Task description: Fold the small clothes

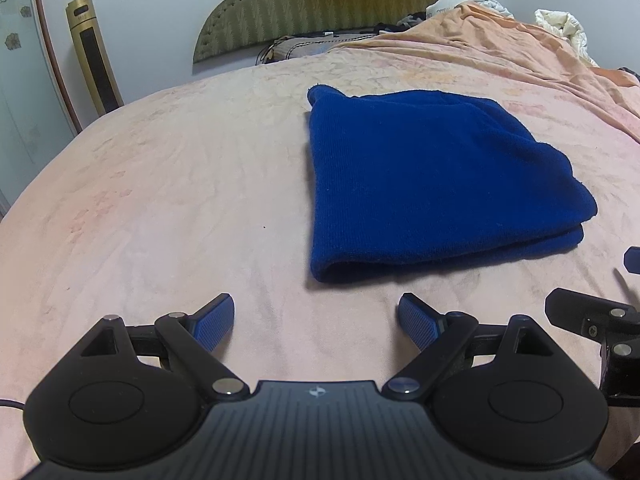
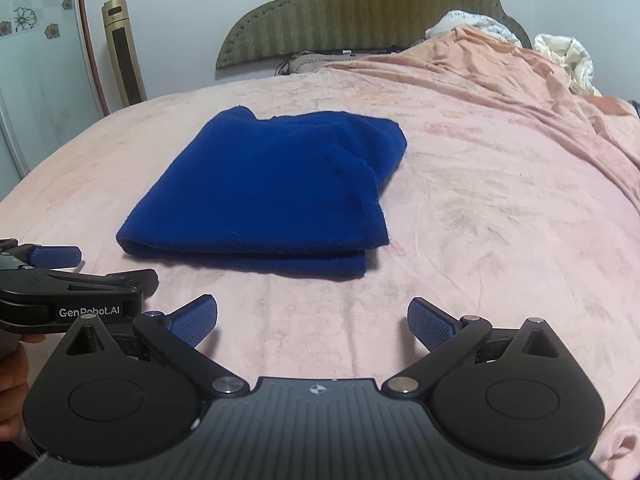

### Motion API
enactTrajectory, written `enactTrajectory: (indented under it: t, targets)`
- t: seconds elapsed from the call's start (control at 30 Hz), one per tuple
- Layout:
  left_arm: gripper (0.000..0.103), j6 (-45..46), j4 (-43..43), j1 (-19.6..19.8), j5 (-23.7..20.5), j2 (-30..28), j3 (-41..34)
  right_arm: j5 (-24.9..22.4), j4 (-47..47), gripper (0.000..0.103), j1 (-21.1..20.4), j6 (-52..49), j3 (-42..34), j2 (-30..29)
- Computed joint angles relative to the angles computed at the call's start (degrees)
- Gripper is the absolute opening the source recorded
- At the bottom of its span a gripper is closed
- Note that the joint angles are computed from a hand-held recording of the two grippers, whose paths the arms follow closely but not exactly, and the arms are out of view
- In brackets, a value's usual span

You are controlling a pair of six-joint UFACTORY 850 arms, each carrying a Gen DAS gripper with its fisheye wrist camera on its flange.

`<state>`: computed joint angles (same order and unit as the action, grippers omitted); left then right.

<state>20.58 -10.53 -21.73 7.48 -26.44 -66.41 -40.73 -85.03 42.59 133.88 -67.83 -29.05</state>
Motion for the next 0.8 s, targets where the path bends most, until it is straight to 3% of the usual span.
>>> enactTrajectory:
  t: [0.17, 0.57, 0.7, 0.8]
  targets:
    - [0.090, 2.55, -2.82, 0.01, 0.57, 0.46, 0.52, 1.69, -1.21, 0.103, -0.45, 1.85, 0.45, 0.69]
    - [0.090, -15.92, 14.69, 1.08, -0.41, 0.67, 0.59, -4.00, 5.52, 0.102, 0.64, -6.08, -2.06, -1.26]
    - [0.090, -7.14, 5.28, 0.82, -0.18, 0.65, 0.65, -5.11, 6.07, 0.102, 0.92, -7.95, -2.31, -1.56]
    - [0.090, -5.86, 3.62, 0.78, 0.11, 0.69, 0.70, -4.76, 5.56, 0.102, 0.85, -8.00, -1.97, -1.29]
